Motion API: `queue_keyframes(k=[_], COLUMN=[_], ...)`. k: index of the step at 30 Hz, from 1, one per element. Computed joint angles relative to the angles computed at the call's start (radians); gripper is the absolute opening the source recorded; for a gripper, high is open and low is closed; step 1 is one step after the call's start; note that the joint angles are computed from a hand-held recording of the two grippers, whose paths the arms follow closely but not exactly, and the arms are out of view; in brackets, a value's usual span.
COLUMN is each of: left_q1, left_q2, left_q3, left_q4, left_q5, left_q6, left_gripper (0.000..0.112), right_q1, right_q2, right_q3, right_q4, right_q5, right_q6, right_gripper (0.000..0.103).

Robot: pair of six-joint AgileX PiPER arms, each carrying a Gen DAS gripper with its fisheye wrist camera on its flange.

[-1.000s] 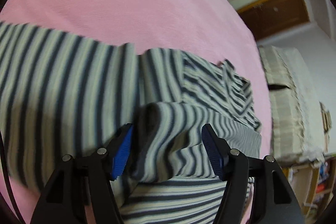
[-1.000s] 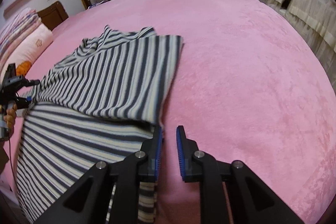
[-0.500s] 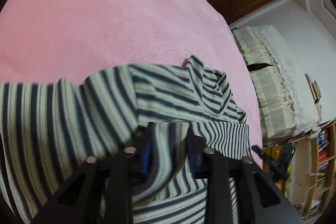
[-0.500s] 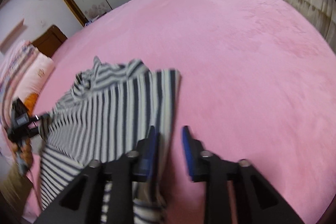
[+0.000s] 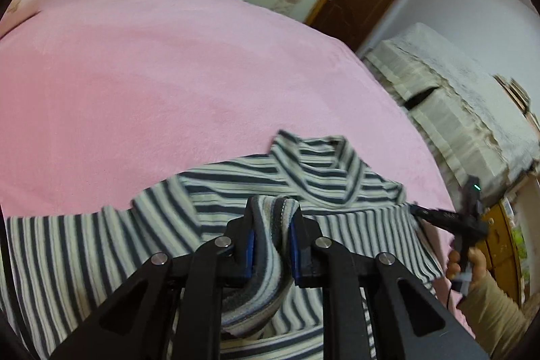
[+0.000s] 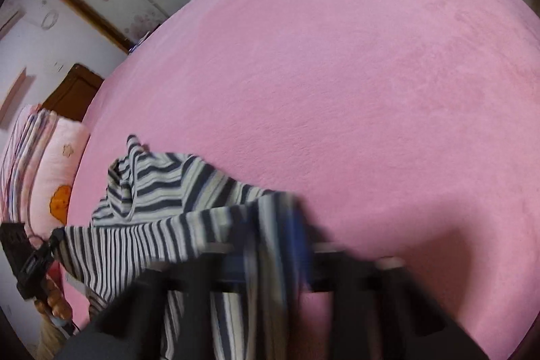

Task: Fold small clothes

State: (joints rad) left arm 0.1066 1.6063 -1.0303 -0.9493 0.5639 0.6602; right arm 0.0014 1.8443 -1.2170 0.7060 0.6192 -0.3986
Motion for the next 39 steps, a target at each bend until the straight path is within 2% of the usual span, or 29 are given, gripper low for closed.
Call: queue_keyframes(k=[4,6,8,11,14,17,19,20,22,25,30,34,39], left_q1=[0.014,0.004,-0.025,-0.048,-0.035,-0.012,0.010,0.030,0.049,0.119,0.233,0.272,0.292], left_q2=[0.011,0.028,0.045,0.088,0.126,0.144,0.143,0.134,0.131,0.115,0.032,-0.013,-0.013], left_q3=[0.033,0.040,0.044,0.037,0.013,-0.024,-0.039,-0.040,-0.056,-0.046,0.101,0.222,0.281], left_q4=[0.015,0.061,0.144,0.232,0.251,0.287,0.307,0.306,0.364,0.320,0.081,-0.102,-0.304], left_q5=[-0.077,-0.109,-0.152,-0.186,-0.182,-0.154,-0.153,-0.155,-0.155,-0.096,0.041,0.074,0.123], left_q6=[-0.056,-0.104,-0.181,-0.279,-0.328,-0.393,-0.433,-0.448,-0.535,-0.524,-0.239,-0.032,0.142], left_gripper=[0.014,0.014,0.014,0.014,0.018,0.026,0.028,0.028,0.029,0.029,0.029,0.029,0.029], right_q1=[0.044,0.066,0.092,0.136,0.168,0.173,0.169,0.161,0.133,0.102,0.046,0.013,0.000], right_q2=[-0.145,-0.189,-0.197,-0.161,-0.113,-0.079,-0.077,-0.087,-0.117,-0.162,-0.315,-0.424,-0.509], right_q3=[0.139,0.182,0.197,0.175,0.139,0.108,0.107,0.117,0.144,0.175,0.312,0.421,0.502], right_q4=[-0.084,-0.220,-0.354,-0.570,-0.731,-0.795,-0.835,-0.848,-0.803,-0.676,-0.359,-0.164,-0.080], right_q5=[-0.193,-0.269,-0.309,-0.324,-0.324,-0.285,-0.278,-0.285,-0.301,-0.288,-0.242,-0.185,-0.134], right_q6=[0.027,0.125,0.227,0.406,0.553,0.617,0.674,0.693,0.660,0.541,0.210,0.017,-0.029], right_gripper=[0.006,0.005,0.005,0.006,0.006,0.009,0.022,0.025,0.028,0.028,0.028,0.028,0.028])
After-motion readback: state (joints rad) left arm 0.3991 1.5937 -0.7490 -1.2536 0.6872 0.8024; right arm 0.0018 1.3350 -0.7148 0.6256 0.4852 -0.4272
